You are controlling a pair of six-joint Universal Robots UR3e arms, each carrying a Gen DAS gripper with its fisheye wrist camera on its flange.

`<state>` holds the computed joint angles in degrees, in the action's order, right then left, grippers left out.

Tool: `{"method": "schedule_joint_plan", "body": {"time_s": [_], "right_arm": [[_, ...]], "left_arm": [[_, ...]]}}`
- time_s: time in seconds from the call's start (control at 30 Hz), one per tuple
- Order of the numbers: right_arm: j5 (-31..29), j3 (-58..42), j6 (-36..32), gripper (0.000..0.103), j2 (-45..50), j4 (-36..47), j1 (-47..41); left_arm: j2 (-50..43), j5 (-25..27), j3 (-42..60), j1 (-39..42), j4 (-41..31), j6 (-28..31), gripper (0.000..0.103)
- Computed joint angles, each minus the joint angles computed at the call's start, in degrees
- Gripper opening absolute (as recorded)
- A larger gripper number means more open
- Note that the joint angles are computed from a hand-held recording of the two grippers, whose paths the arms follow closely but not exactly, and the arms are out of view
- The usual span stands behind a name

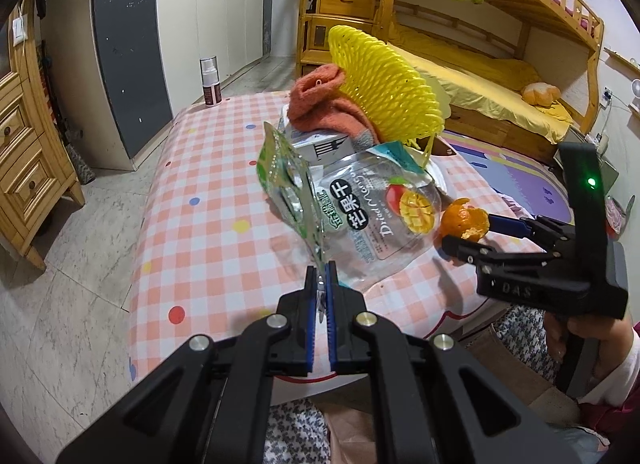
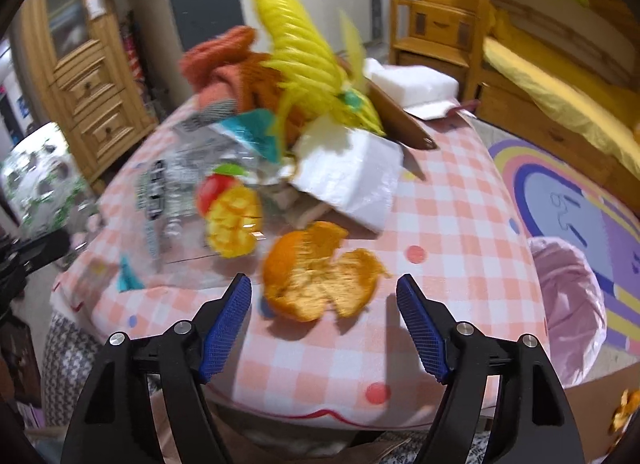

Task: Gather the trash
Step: 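Grasp the orange peel with the right tool while the left tool holds the blister pack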

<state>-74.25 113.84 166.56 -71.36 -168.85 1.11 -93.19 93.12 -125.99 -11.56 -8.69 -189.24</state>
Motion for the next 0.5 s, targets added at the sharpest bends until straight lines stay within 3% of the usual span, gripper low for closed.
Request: {"method": "schedule_joint_plan", "body": {"time_s": [0.13, 0.17, 0.33, 0.5], "right_arm": [[1.86, 0.78, -0.04, 0.072, 0.04, -0.4, -1.22], [2.91, 1.35, -0.17, 0.062, -0.12, -1.08, -1.41], [1.39, 3.32, -0.9, 0.033, -1.27, -5.05, 0.07], [1.39, 3.78, -1.87, 0.027, -2.85, -3.56, -0.2]], "left_arm": [[0.08, -1.08, -0.7, 0.95, 0.39, 0.13, 0.002], [0.08, -1.29, -0.9, 1.11, 0.58, 0.19, 0.002], [-0.04, -1.64, -1.03, 1.22, 0.95, 0.45, 0.002], [0.22, -1.79, -1.37, 1.4, 1.11, 0.43, 0.002]]}}
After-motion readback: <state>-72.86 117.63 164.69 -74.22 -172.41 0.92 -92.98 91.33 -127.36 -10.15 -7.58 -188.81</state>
